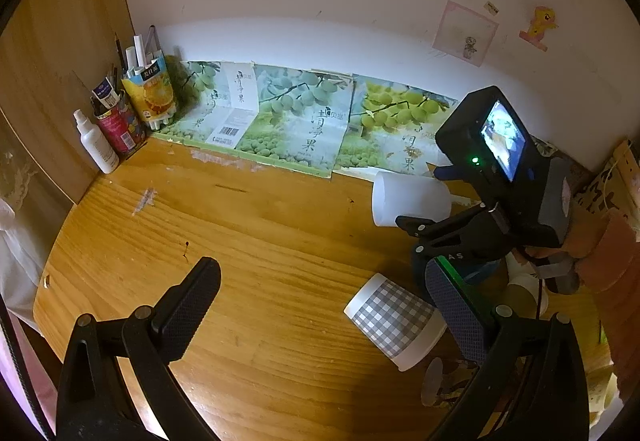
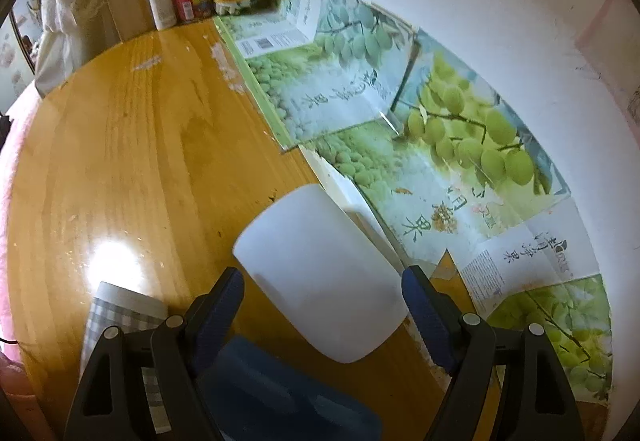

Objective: Flip cup upright
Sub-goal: 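Close the right gripper around the white translucent cup's body, then lift the white cup with the right gripper and carry it toward the desk edge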

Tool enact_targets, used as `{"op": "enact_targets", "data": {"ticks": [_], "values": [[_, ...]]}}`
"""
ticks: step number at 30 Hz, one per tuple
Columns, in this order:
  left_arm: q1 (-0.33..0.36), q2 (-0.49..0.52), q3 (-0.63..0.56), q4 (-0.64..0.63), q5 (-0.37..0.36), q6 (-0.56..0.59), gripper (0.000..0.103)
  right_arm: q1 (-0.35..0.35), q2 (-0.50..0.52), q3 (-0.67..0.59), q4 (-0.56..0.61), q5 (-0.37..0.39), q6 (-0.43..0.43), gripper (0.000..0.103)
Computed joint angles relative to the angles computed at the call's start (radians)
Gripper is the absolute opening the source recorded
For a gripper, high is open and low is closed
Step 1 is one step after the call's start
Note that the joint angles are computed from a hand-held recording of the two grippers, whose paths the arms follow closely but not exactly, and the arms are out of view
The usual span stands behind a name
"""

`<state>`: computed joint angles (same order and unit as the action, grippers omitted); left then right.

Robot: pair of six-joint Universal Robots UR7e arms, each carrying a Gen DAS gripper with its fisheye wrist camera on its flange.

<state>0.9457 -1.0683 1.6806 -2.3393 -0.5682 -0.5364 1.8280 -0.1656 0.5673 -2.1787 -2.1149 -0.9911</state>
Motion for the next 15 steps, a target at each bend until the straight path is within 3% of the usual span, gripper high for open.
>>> {"op": "enact_targets", "data": {"ticks": [15], "values": [[0.0, -0.014, 0.009, 0.013, -0.004, -0.041, 0.102, -0.005, 0.086, -0.152, 0.071, -0.031, 0.08, 0.082]]}}
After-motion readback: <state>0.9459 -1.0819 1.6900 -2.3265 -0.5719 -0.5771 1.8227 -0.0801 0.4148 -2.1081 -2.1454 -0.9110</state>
